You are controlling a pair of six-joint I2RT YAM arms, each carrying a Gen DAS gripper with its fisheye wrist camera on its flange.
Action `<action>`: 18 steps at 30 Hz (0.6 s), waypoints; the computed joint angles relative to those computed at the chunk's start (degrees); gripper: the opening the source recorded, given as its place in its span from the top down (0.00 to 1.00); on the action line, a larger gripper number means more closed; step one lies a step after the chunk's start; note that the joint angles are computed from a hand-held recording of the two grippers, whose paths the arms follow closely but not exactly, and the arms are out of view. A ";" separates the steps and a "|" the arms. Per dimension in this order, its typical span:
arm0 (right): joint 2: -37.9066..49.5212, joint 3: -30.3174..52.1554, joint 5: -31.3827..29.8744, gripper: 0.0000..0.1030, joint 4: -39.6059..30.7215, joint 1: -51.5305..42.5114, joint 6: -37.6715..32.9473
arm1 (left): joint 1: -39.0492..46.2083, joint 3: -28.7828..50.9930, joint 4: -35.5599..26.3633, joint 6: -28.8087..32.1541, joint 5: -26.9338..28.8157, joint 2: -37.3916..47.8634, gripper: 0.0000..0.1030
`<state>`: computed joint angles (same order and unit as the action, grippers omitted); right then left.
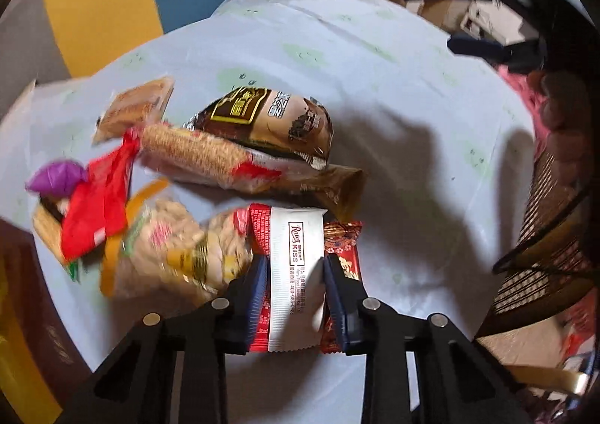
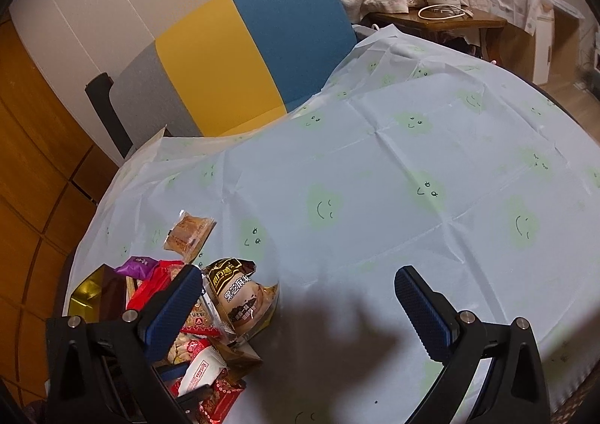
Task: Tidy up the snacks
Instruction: 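Drop the white-and-red snack into the tray with left gripper while right grasps red candy bar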
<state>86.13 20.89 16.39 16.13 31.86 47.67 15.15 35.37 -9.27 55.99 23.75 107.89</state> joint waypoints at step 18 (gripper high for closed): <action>8.72 4.98 -1.54 0.00 -5.21 6.38 0.37 | 22.40 -8.97 3.20 14.26 6.47 -1.72 0.62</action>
